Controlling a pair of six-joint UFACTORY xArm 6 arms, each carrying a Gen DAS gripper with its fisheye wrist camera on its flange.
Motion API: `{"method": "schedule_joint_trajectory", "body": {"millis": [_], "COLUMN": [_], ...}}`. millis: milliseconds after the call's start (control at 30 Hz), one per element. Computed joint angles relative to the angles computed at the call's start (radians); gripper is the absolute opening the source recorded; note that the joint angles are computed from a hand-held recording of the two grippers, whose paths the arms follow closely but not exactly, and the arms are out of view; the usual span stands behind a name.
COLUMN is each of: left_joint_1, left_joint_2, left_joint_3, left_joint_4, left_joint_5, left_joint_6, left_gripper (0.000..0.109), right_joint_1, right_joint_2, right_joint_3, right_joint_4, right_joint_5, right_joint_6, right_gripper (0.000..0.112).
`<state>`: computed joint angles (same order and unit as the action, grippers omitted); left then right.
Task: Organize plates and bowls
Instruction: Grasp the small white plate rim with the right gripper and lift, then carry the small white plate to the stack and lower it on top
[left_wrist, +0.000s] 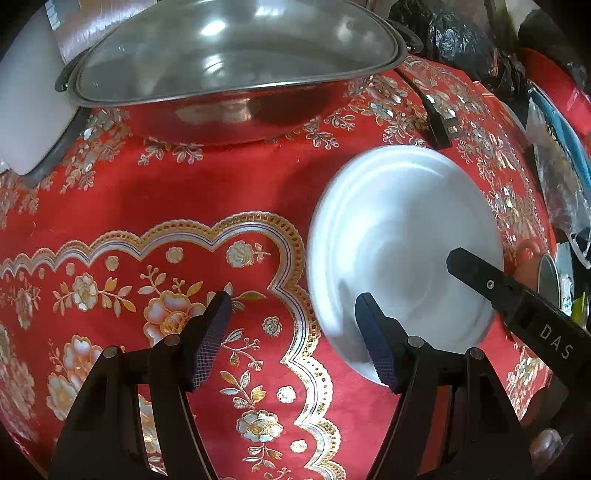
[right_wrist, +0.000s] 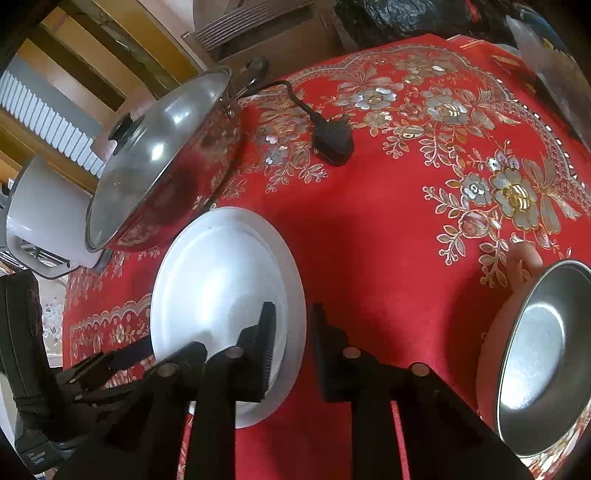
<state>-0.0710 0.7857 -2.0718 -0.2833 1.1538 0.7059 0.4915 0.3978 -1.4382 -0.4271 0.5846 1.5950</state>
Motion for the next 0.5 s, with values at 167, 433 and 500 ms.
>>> {"method": "schedule_joint_trajectory", "body": {"millis": [167,433,500], "left_joint_1": [0.009,0.033,0.047], "left_joint_2": [0.027,0.001,-0.033], "left_joint_3": [-0.06,-0.042,0.002], "left_joint_4": [-0.031,-0.035,-0.035], "left_joint_5": [0.082,0.149,0.146], "left_joint_6": [0.025,0.063,0.083], "left_gripper": [0.037,0.021,0.021], "right_joint_1": [0.006,0.035,0.049], "right_joint_2": [-0.012,-0.038,-0.044], "right_joint_3": [0.029,0.08,0.083], "right_joint_4": [0.019,0.041,0.044], "right_joint_5": [-0.048,-0.11,-0.109], "right_joint_6": [-0.006,0.031,0.034], "right_gripper": [0.008,0.006,0.006]}}
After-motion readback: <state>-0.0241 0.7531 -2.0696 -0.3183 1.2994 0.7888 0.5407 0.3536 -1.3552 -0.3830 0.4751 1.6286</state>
